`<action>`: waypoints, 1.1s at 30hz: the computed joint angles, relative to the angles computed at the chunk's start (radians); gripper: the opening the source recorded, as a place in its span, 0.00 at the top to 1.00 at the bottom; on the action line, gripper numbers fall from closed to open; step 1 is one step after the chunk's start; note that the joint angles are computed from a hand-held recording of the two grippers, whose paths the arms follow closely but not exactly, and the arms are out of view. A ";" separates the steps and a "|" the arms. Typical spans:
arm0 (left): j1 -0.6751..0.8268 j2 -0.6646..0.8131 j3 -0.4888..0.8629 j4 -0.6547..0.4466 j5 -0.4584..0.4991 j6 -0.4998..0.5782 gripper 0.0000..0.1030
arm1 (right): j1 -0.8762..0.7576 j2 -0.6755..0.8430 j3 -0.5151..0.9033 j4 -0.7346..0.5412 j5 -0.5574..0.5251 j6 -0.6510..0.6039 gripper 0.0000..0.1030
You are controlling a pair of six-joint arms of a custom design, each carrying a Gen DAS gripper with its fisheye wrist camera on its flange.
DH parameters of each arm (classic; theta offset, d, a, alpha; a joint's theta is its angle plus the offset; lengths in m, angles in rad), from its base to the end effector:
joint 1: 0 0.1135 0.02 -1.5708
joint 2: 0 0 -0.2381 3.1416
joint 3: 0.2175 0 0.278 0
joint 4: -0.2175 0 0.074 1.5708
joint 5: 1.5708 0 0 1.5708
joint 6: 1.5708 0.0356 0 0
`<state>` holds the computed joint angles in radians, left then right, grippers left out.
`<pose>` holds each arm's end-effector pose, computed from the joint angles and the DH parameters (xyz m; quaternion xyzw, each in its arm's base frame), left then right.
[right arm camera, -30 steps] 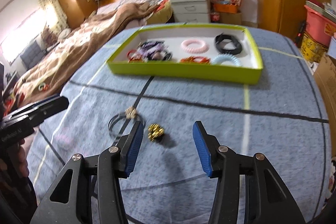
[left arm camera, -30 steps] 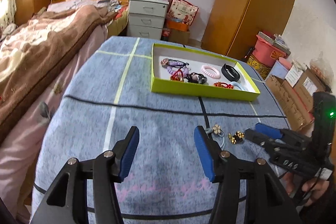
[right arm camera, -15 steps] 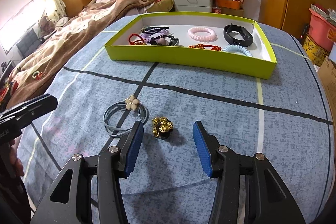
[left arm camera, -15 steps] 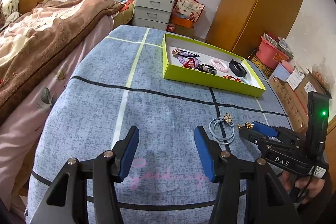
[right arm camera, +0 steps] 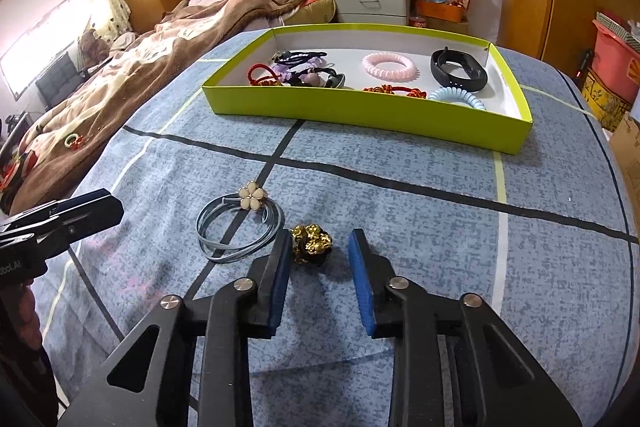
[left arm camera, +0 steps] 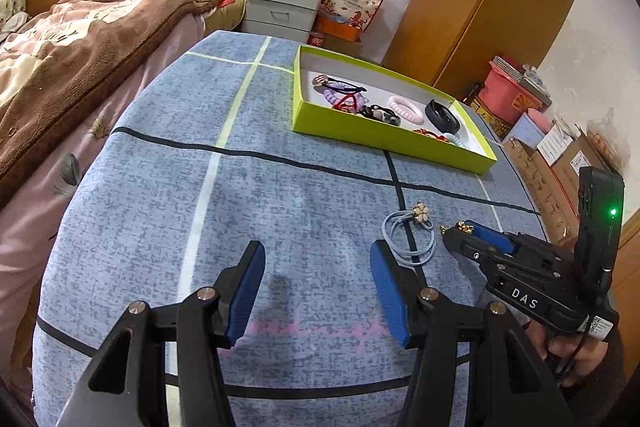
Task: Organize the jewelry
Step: 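Grasp the gold charm with the right tool, then move the open left tool over the grey hair tie with flower charm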
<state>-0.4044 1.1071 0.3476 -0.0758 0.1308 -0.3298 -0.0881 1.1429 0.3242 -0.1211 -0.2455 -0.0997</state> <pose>0.2050 -0.0928 0.1020 0.0582 0.9296 -0.1857 0.3130 0.2144 -0.0103 0.0853 -0.0435 0.9433 0.0870 0.3175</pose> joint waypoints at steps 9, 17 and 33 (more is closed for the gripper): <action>-0.051 0.056 0.040 0.009 -0.028 -0.005 0.45 | -0.075 -0.012 -0.004 -0.016 -0.077 -0.010 0.84; -0.118 0.182 0.132 0.032 -0.053 0.013 0.45 | -0.192 -0.085 -0.014 -0.082 -0.157 -0.048 0.84; -0.218 0.449 0.337 0.030 -0.092 0.072 0.45 | -0.316 -0.115 -0.009 -0.148 -0.249 -0.117 0.84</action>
